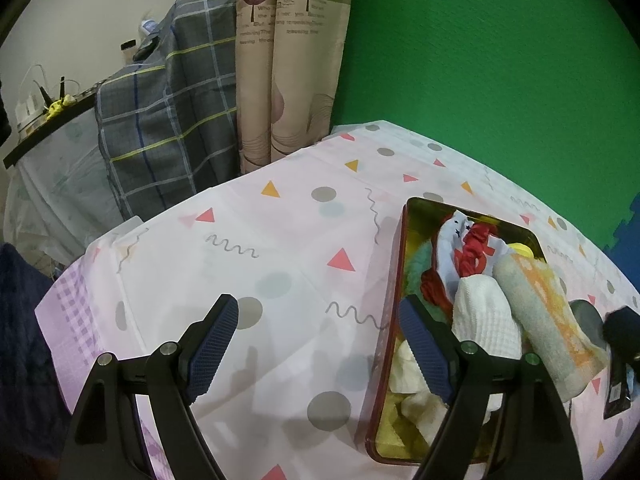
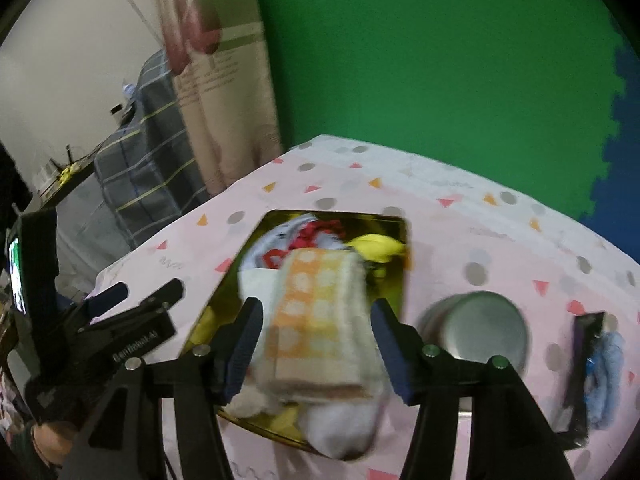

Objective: Organize soft objects
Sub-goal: 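Lower the orange-striped towel into the gold tray and open the right gripper, then grasp the blue fuzzy sock on the table with the right gripper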

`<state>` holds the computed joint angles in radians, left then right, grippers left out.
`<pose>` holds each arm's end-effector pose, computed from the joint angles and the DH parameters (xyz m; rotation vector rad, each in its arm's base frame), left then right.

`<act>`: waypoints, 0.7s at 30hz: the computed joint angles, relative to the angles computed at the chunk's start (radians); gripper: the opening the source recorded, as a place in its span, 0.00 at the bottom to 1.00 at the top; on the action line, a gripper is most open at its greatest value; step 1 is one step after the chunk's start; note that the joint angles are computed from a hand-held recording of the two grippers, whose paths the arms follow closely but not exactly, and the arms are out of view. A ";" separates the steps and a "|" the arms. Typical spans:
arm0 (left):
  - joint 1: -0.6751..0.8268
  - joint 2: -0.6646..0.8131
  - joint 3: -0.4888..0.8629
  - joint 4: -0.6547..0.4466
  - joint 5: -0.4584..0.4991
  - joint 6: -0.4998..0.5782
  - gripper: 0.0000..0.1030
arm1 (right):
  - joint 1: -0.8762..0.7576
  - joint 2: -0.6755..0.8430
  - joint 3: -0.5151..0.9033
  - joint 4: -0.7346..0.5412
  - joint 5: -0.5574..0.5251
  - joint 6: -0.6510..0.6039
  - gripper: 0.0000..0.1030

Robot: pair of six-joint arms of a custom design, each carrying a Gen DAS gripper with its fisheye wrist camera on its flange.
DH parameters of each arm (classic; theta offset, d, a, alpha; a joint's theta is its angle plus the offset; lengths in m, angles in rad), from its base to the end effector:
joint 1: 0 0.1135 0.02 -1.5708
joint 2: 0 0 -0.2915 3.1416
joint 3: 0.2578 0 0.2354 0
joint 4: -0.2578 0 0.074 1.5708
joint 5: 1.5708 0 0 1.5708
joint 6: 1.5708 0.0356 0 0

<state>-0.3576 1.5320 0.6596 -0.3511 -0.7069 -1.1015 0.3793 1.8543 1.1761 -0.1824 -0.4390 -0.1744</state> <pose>0.2286 -0.0607 0.1740 -1.0152 2.1757 0.3788 0.3527 0.1569 0.2167 -0.8502 2.2630 0.6260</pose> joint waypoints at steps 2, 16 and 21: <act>-0.003 0.003 0.005 -0.004 -0.003 0.002 0.78 | -0.053 -0.008 -0.012 0.006 0.006 -0.012 0.56; -0.068 0.039 0.034 -0.010 -0.055 0.033 0.79 | -0.426 0.215 0.173 -0.025 0.194 -0.117 0.56; -0.084 0.033 0.036 0.007 -0.048 0.052 0.80 | -0.458 0.318 0.246 -0.038 0.209 -0.104 0.56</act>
<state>-0.4412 1.5650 0.6953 -0.3441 -0.7554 -1.0495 -0.0783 2.1724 1.4224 -0.2205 -0.2301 -0.2785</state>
